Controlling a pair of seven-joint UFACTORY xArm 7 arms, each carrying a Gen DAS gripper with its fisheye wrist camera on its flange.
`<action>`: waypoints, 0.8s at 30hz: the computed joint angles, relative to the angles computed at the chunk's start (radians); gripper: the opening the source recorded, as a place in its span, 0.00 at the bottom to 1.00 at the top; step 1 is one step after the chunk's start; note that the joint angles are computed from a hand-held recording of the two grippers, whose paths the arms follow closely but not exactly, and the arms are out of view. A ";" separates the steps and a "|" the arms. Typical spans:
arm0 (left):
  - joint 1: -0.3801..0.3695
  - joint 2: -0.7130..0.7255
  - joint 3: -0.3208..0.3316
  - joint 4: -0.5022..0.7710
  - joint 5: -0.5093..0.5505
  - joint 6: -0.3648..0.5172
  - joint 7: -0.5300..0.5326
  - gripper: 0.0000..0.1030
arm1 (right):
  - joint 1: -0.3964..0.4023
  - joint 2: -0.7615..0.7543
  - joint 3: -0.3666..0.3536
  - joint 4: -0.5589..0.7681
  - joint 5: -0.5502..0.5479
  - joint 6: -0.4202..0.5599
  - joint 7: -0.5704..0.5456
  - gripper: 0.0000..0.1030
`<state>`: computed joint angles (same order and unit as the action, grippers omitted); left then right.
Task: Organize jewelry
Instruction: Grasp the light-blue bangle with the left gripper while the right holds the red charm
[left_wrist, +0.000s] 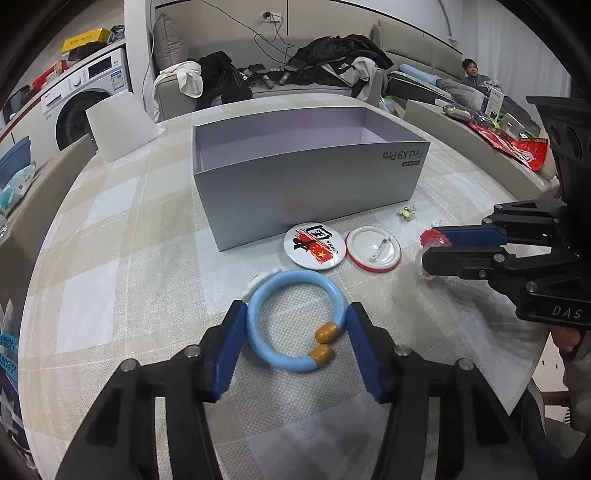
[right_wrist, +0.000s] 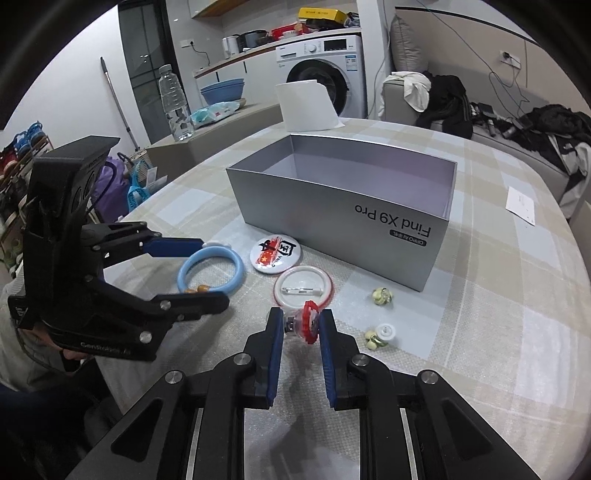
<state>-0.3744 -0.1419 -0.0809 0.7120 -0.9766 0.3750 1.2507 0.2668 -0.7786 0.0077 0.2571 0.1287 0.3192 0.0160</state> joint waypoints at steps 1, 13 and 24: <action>0.000 -0.003 0.001 -0.002 -0.002 0.003 0.002 0.48 | 0.001 0.000 -0.003 -0.001 0.000 0.000 -0.002 0.17; -0.012 -0.029 0.023 -0.010 -0.140 0.017 0.129 0.47 | 0.002 -0.030 -0.012 -0.016 0.007 -0.018 -0.001 0.17; -0.007 -0.068 0.017 0.010 -0.296 0.027 0.216 0.47 | 0.008 -0.072 -0.026 -0.027 0.018 -0.088 0.013 0.18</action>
<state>-0.3816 -0.2102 -0.0635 0.7219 -1.2721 0.4023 1.4670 0.2748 -0.8507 -0.0182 0.2299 0.1470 0.2307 0.0287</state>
